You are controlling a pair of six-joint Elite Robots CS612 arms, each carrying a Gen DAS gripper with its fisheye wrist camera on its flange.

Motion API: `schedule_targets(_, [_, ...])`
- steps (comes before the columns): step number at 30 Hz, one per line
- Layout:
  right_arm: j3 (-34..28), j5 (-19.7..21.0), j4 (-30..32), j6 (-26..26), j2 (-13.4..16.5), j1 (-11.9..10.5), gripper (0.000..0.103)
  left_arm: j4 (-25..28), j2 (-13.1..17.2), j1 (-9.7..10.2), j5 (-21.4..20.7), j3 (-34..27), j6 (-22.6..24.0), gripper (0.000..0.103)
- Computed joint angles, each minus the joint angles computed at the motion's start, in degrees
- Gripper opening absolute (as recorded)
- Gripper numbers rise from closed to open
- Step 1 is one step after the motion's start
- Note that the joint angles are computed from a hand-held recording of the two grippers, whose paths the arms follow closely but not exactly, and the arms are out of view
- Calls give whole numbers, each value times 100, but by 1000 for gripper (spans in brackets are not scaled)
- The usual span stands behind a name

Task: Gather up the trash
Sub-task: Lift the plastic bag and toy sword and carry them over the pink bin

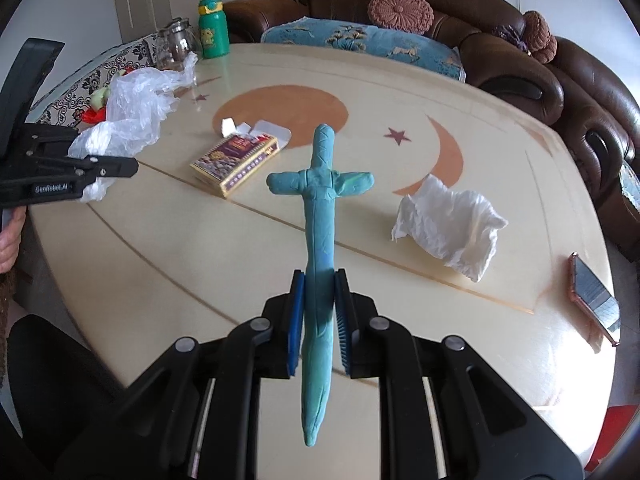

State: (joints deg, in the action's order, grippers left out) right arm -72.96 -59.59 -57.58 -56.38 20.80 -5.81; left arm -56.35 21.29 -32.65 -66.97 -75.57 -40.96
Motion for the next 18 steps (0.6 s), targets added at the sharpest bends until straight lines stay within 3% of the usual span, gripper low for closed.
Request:
schedule_targets(10, [-539, 133, 325, -169, 47, -132, 16, 127, -36, -299, 16, -180, -121, 31])
schedule_targets(18, [-892, 331, 512, -190, 42, -260, 16, 271, -130, -540, 300, -308, -81, 31])
